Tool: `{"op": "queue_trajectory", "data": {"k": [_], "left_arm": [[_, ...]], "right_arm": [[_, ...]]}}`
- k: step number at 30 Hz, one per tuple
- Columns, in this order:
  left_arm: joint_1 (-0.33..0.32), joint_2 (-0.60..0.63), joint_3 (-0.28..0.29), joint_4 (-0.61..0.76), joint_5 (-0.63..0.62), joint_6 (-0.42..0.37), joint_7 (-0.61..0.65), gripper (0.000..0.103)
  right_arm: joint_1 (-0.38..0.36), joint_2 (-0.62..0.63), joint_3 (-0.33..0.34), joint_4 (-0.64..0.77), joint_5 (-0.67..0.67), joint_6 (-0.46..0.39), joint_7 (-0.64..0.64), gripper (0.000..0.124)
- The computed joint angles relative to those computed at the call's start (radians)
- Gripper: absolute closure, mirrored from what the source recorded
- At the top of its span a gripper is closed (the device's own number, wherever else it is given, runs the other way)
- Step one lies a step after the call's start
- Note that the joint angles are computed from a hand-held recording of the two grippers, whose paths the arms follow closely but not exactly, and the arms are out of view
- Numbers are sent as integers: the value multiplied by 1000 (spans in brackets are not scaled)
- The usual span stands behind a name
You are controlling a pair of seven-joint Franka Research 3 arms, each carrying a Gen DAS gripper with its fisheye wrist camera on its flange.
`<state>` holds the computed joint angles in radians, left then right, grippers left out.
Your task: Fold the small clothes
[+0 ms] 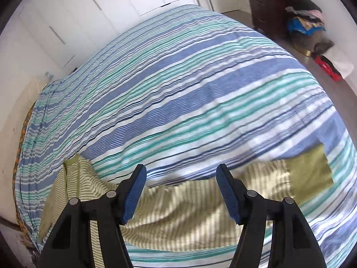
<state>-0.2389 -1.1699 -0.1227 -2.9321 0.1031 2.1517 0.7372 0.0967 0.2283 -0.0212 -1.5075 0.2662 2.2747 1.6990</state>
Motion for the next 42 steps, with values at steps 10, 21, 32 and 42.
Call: {"op": "queue_trajectory", "data": {"k": [10, 21, 32, 42], "left_arm": [[-52, 132, -60, 106, -37, -32, -100, 13], [-99, 208, -84, 172, -40, -59, -155, 14], [-103, 197, -64, 145, -40, -62, -139, 14], [-145, 156, -97, 85, 39, -11, -82, 14]], "right_arm": [[-194, -53, -40, -276, 622, 100, -212, 59], [-172, -27, -3, -238, 564, 289, -228, 117], [-135, -198, -71, -422, 70, 302, 62, 98], [9, -612, 32, -709, -186, 311, -32, 61]]}}
